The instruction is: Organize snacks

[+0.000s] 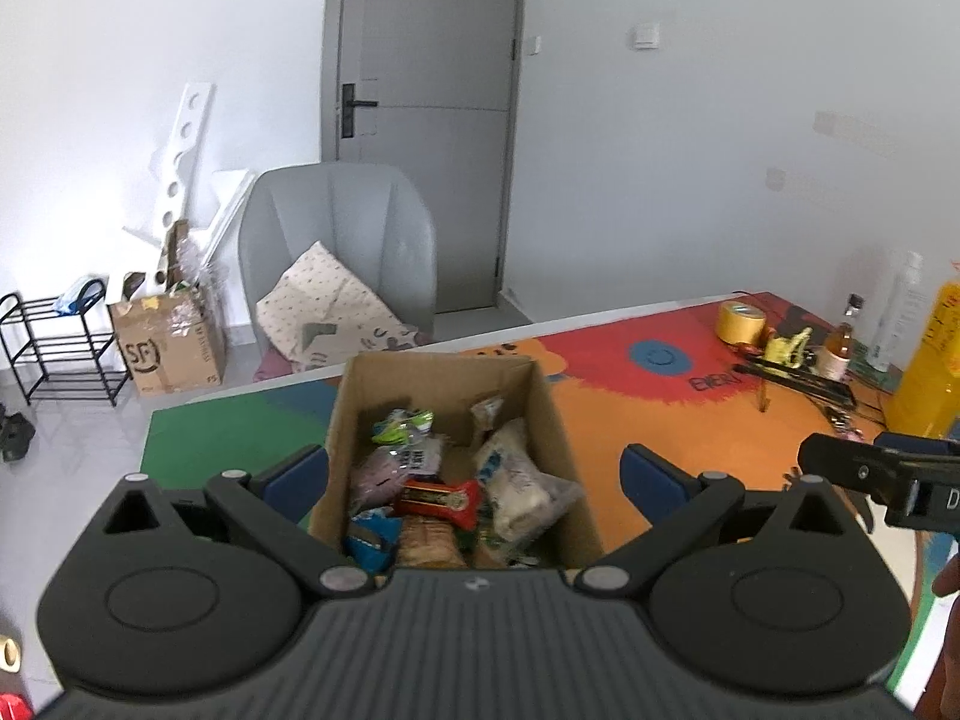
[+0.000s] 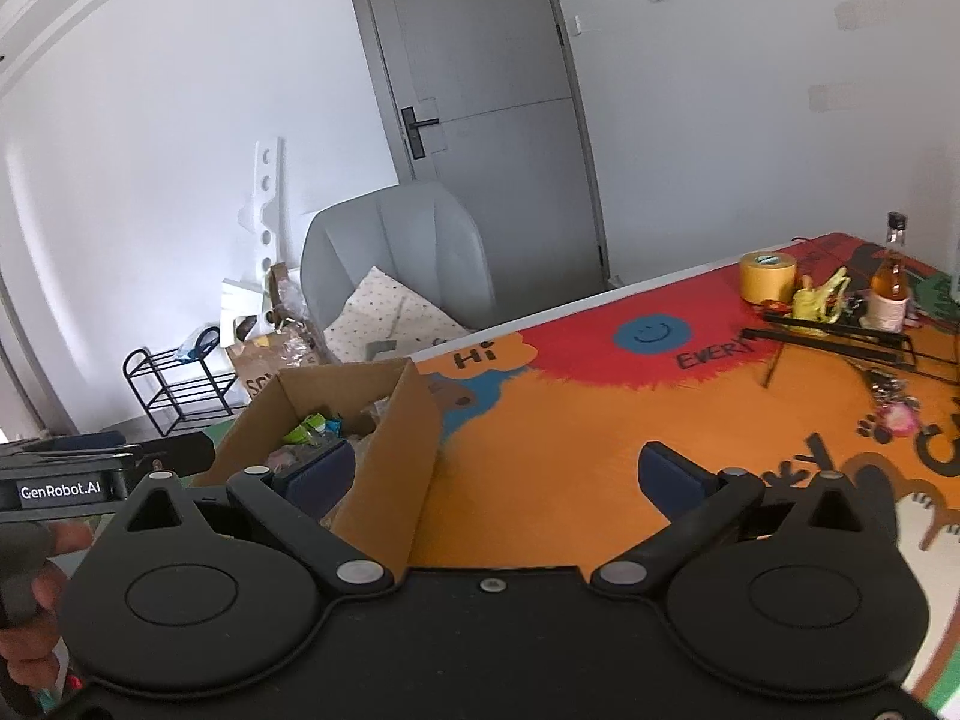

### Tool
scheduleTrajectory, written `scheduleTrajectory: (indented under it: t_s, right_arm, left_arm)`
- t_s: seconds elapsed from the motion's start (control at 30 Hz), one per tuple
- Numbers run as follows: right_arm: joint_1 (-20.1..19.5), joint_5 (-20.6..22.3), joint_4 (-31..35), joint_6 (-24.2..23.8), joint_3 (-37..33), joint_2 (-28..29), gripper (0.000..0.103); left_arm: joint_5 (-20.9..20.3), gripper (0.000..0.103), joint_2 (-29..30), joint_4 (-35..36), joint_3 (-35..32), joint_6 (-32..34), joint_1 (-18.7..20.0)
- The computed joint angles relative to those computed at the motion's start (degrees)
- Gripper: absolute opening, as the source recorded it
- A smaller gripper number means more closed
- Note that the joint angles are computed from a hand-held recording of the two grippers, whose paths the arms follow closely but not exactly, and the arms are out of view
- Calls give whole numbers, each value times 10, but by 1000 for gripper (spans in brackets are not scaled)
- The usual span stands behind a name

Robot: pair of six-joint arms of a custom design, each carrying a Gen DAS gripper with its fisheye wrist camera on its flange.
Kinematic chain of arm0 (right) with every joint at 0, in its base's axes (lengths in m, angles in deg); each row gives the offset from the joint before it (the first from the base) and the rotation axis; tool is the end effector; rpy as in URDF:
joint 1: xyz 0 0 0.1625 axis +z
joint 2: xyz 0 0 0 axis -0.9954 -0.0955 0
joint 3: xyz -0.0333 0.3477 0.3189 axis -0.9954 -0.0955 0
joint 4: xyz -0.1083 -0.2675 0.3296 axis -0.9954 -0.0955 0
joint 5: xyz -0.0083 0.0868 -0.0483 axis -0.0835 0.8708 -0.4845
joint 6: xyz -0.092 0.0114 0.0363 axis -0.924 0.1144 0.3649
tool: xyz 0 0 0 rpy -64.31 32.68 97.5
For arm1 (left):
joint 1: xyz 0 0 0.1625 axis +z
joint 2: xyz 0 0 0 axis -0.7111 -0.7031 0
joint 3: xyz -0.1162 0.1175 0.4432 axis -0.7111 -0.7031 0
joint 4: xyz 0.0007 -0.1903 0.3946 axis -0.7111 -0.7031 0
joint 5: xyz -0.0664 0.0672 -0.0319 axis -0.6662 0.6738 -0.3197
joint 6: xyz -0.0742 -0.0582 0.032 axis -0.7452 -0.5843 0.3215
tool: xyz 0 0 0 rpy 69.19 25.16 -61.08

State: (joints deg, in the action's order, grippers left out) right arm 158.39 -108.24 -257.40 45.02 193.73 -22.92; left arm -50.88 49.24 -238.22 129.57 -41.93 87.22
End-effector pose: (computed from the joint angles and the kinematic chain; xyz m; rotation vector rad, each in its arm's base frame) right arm -0.0391 -0.6547 0.3389 0.6023 -2.3899 1.2562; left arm -0.3726 -0.6279 -0.0388 0.4976 2.1519 -1.2197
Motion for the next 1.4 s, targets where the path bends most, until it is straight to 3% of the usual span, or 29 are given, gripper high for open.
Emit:
scheduleTrajectory:
  t_s: [0.3, 0.47, 0.77, 1.4]
  right_arm:
    - [-17, 11, -14, 14, 33, -38, 103]
    - [-18, -6, -44, 21, 49, -47, 103]
    - [-22, 2, -58, 7, 91, -81, 103]
    - [-27, 7, -99, -19, 153, -127, 103]
  left_arm:
    - [-5, 103, -4, -4, 23, 0, -23]
    - [-3, 103, -7, -24, 42, -4, -35]
    - [17, 103, -35, -10, 97, -67, -49]
    - [6, 103, -62, -51, 163, -57, -71]
